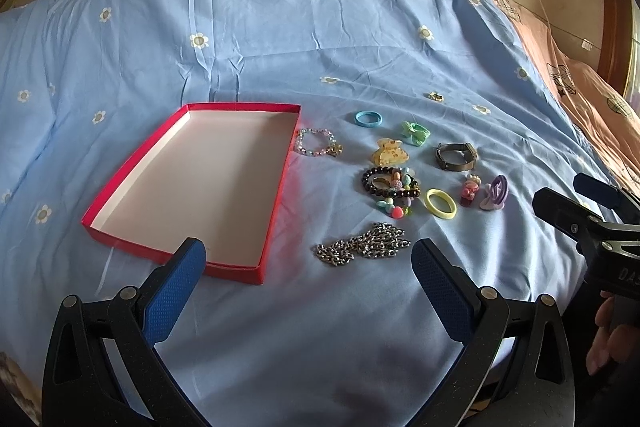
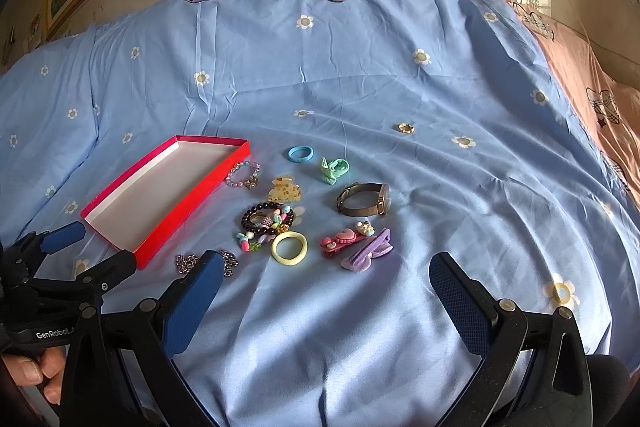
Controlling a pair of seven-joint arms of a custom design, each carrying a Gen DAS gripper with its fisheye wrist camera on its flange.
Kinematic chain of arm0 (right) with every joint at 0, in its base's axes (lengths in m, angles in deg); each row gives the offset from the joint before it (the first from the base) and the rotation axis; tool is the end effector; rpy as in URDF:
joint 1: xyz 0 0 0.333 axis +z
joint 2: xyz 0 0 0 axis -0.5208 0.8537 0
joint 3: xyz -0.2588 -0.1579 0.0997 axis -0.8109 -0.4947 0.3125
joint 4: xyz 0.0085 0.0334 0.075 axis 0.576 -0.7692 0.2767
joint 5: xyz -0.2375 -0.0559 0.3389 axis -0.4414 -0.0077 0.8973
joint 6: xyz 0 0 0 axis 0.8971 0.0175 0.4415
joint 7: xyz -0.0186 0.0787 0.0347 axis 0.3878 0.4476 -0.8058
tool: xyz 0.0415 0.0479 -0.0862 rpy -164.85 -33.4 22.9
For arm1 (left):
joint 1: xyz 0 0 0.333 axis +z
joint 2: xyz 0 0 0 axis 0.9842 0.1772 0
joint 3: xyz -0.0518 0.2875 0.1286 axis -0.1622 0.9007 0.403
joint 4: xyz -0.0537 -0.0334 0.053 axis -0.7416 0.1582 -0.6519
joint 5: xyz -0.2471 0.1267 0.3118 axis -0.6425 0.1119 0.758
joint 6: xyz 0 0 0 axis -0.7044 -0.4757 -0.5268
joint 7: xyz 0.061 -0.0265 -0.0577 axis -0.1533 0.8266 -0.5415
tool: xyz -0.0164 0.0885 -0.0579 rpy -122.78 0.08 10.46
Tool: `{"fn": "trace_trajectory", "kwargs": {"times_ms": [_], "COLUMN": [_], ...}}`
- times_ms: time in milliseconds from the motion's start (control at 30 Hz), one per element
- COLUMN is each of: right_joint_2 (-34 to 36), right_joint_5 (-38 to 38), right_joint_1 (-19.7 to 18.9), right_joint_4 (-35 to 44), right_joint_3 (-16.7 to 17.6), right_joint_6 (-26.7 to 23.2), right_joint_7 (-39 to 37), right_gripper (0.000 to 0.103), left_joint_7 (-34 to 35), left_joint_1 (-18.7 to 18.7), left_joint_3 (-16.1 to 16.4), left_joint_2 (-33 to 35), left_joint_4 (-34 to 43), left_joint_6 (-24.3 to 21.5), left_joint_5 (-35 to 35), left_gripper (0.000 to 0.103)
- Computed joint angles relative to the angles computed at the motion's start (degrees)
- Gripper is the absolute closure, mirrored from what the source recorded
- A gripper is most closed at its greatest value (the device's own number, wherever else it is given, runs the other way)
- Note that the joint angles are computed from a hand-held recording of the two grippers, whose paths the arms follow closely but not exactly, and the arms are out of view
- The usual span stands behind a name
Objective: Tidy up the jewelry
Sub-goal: 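Grasp the yellow butterfly hair clip with the left tool while the right tool grasps the silver watch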
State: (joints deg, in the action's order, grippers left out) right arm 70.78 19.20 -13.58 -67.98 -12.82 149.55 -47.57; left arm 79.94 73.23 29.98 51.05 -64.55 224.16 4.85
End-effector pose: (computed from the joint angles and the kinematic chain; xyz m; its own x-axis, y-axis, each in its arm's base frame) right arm 0.5773 0.1516 0.5135 0.4090 -0.9096 -0.0738 -0.4614 -0.1363 -0.8767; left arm 0.4986 -0.2253 0.5700 0.1740 -0.9846 -0.0157 -0.6205 -0.0973 -0.7781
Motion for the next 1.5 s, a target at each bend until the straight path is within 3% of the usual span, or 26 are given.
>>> {"fn": "trace_trajectory", "kwargs": {"times_ms": [500,633,933,1133,1300,1500], "right_joint_2": [2.1,3.7,9.5,14.8,19.3,23.8], "right_joint_5": [2.8,0.5,-15.3,-28.8,-34.8,-41.0], "right_joint_1": [-2.0,-2.8,-5.0,-6.3,-8.0,-8.4], "right_joint_4": [3.2,5.2,10.8,16.9,23.4,29.6], "right_joint_3": [-0.2,0.0,0.3,-0.5,-0.2,-0.4], "right_joint_6": [-4.2,-5.1,-8.0,-11.2,-16.9,-21.5], "right_joint_7": [-2.6,-0.6,14.8,29.5,36.2,42.1], "right_gripper": [0.0,0.002,0.006,0.018,0.034,0.045], "left_joint_7": [6.6,9.6,18.6,25.5,30.0,35.1], "left_joint_1": [-0.4,-0.5,-1.4,-1.7,-1.8,-2.1], "left_joint_3": [2.5,3.0,4.5,5.1,5.1,5.0], "left_joint_2": [4.0,6.5,14.5,19.6,24.8,31.6], "left_joint_4": [3.1,5.5,14.0,19.4,25.5,33.7], "left_joint_6": [3.6,4.3,3.9,3.7,1.6,-2.9], "left_joint_5": [-6.1,-8.2,-14.8,-21.1,-25.0,-28.4], "left_gripper": [0.0,0.003,0.01,0.015,0.019,0.025]}}
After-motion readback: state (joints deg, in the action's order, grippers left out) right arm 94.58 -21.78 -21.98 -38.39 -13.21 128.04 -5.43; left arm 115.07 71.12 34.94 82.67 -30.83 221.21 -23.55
